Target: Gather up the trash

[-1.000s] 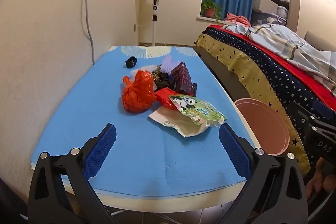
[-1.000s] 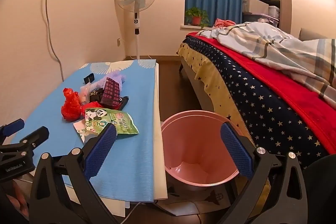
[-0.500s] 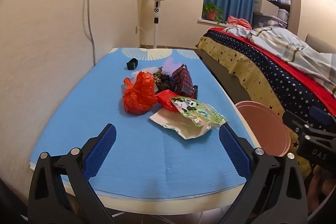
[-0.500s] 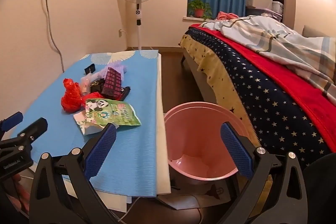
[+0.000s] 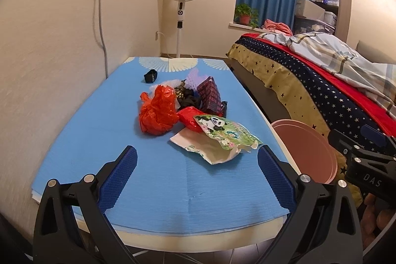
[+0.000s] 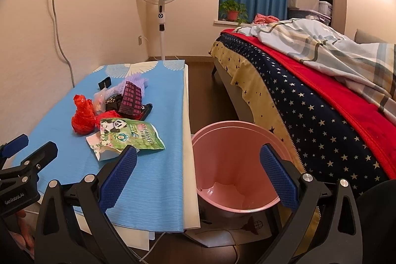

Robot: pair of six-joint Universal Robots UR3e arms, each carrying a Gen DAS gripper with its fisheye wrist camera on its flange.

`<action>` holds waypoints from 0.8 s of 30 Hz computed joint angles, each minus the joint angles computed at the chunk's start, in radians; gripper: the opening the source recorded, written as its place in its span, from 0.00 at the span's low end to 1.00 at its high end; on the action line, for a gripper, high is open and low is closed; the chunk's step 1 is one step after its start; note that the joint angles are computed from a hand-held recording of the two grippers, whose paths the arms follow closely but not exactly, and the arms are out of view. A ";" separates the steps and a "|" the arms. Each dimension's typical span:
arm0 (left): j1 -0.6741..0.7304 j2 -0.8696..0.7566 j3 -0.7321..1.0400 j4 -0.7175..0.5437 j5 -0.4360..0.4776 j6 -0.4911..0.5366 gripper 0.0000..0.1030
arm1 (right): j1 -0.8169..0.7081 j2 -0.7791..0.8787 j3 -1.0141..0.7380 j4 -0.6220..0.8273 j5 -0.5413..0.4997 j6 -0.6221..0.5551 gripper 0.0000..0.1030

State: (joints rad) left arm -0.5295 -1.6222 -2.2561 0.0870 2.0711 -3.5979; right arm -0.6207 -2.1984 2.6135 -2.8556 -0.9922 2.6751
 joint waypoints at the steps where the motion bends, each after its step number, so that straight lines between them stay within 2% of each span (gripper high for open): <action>1: 0.002 -0.001 -0.001 0.003 -0.002 0.002 0.92 | 0.005 0.000 0.000 -0.003 -0.005 0.002 0.95; 24: 0.004 0.012 -0.001 -0.012 -0.011 -0.009 0.92 | 0.013 -0.020 0.005 -0.005 -0.005 0.005 0.94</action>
State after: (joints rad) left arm -0.5256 -1.6106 -2.2567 0.0753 2.0598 -3.6069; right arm -0.6080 -2.2184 2.6186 -2.8607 -0.9976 2.6805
